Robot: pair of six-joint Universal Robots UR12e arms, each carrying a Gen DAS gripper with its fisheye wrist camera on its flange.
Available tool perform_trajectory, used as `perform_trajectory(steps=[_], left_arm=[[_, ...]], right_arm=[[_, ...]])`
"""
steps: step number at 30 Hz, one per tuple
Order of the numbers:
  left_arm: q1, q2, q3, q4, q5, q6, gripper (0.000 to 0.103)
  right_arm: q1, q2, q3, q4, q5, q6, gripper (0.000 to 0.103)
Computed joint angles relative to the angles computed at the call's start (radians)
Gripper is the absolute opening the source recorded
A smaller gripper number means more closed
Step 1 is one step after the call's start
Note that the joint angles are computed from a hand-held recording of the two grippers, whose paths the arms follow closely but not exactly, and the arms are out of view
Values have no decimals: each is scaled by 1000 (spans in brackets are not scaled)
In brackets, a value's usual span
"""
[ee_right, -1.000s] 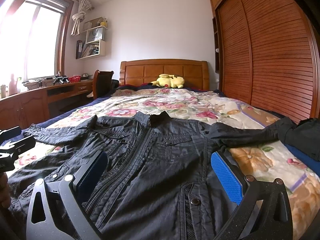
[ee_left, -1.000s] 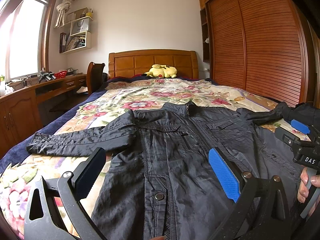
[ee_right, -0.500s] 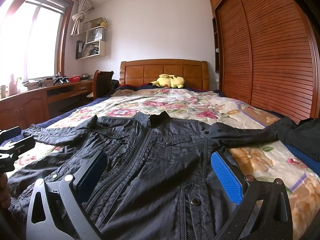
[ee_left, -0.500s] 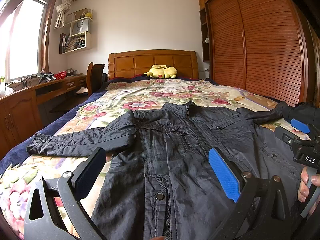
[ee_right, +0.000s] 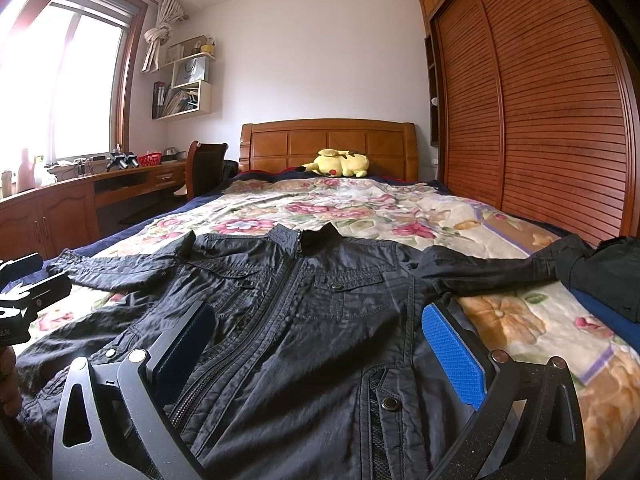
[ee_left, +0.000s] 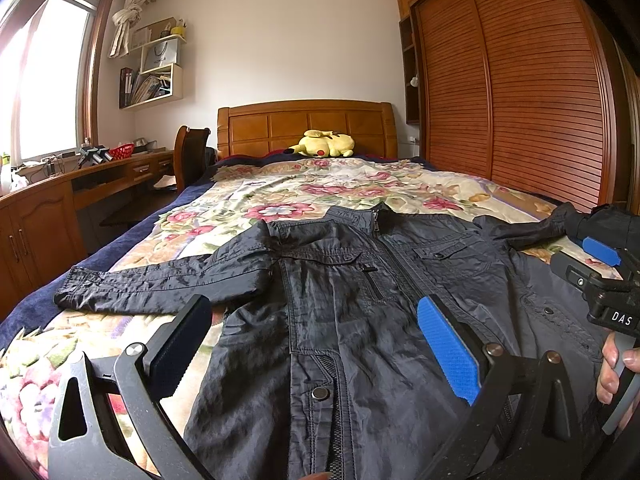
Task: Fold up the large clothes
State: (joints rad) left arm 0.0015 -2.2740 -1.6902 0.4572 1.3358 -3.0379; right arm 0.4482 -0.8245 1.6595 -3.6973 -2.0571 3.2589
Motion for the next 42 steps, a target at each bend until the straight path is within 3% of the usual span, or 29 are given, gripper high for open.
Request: perform_trajectory(steps=[25,42], left_arm=[[3,0,-3,-2,2,7,103],[32,26,14,-123,37,41,103]], right_arm=[[-1,-3,2,9,12,-1,103],[-4,-9,-19,47,133,-49,103]])
